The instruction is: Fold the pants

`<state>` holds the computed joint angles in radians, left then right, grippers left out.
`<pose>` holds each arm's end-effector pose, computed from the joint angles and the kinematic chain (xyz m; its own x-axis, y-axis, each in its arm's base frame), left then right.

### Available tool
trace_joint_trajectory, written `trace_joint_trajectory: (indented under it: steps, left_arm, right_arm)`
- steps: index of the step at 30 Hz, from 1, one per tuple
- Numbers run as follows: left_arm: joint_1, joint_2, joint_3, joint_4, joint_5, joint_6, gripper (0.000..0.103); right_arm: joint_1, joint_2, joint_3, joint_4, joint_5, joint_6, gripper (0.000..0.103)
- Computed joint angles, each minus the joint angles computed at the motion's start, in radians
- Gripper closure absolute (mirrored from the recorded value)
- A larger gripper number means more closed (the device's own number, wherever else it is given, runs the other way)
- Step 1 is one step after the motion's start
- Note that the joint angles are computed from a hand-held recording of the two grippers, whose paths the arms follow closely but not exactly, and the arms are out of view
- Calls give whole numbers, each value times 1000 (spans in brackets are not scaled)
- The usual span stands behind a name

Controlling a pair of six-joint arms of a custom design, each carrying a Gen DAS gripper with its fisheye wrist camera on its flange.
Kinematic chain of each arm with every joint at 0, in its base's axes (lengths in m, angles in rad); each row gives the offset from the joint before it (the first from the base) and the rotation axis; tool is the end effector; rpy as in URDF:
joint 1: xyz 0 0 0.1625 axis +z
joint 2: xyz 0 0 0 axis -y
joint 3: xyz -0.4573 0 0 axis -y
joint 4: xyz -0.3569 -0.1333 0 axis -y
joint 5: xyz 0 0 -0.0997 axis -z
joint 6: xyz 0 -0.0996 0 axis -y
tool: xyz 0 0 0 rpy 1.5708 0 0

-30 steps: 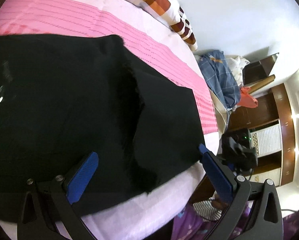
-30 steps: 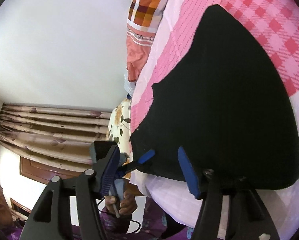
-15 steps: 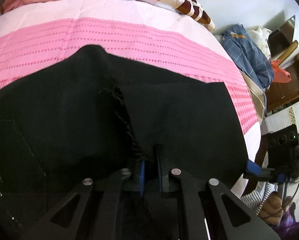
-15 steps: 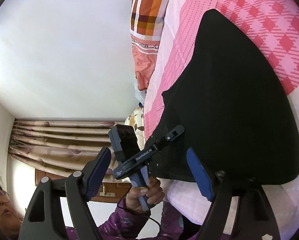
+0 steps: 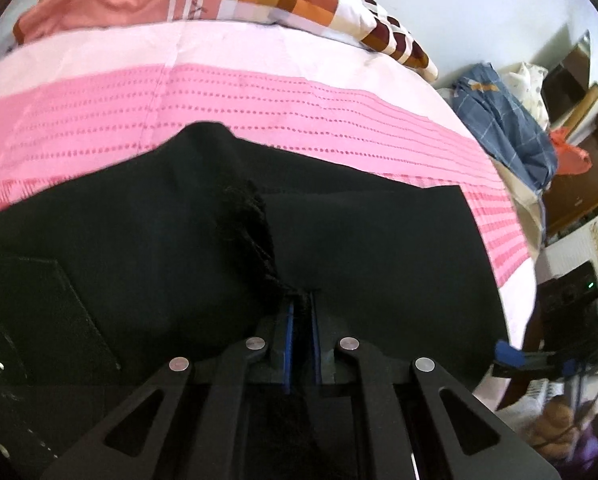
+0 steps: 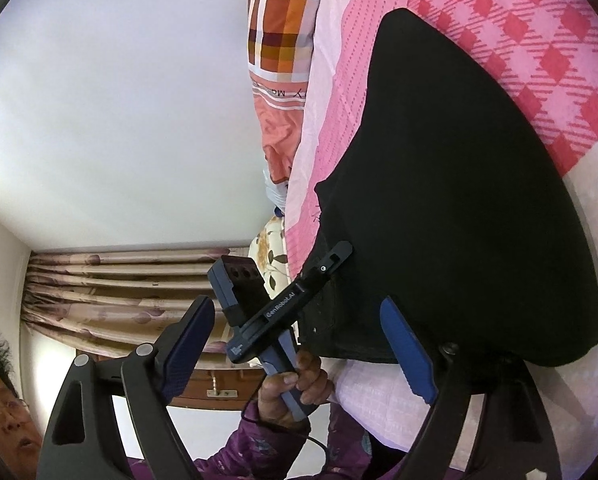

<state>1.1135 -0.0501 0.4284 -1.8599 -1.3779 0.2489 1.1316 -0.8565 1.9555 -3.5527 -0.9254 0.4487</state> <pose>-0.2514 -0.8560 -0.0527 -0.7378 0.6550 -0.1631 0.6413 0.7556 0.1334 -0.0745 -0.6130 0.2166 -0.7124 0.1764 -0.6792 0.6426 0.5529 -0.5304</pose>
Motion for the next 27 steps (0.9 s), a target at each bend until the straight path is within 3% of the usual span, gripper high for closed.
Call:
trace_joint_trajectory:
  steps: [4,7,9,13,15,19,21,27]
  left_arm:
    - [14,-2,-13,17,-28,-9,92]
    - [9,-36,52,-41,-15,0,73]
    - [-1,-84,150,-135,-3,41,48]
    - [-23,-183,345,-327,54,123,36]
    - [-39,-218,424,-420,129,155,25]
    - [-44,-257,504,-522,178,187,24]
    - [-45,-272,536,-560,214,194,24]
    - [-39,-299,575,-599,260,208,24]
  right_arm:
    - [-4,7,-2,3,3,10,16]
    - [-8,16,-1,1,3,13,11]
    - [-6,15,-3,4,17,-1,10]
    - [25,-6,-11,40,-17,-85,10]
    - [56,-23,-22,118,-105,-154,10]
    - [122,-34,-61,270,-308,-263,10]
    - [144,-35,-75,304,-371,-290,10]
    - [180,-20,-100,263,-336,-293,10]
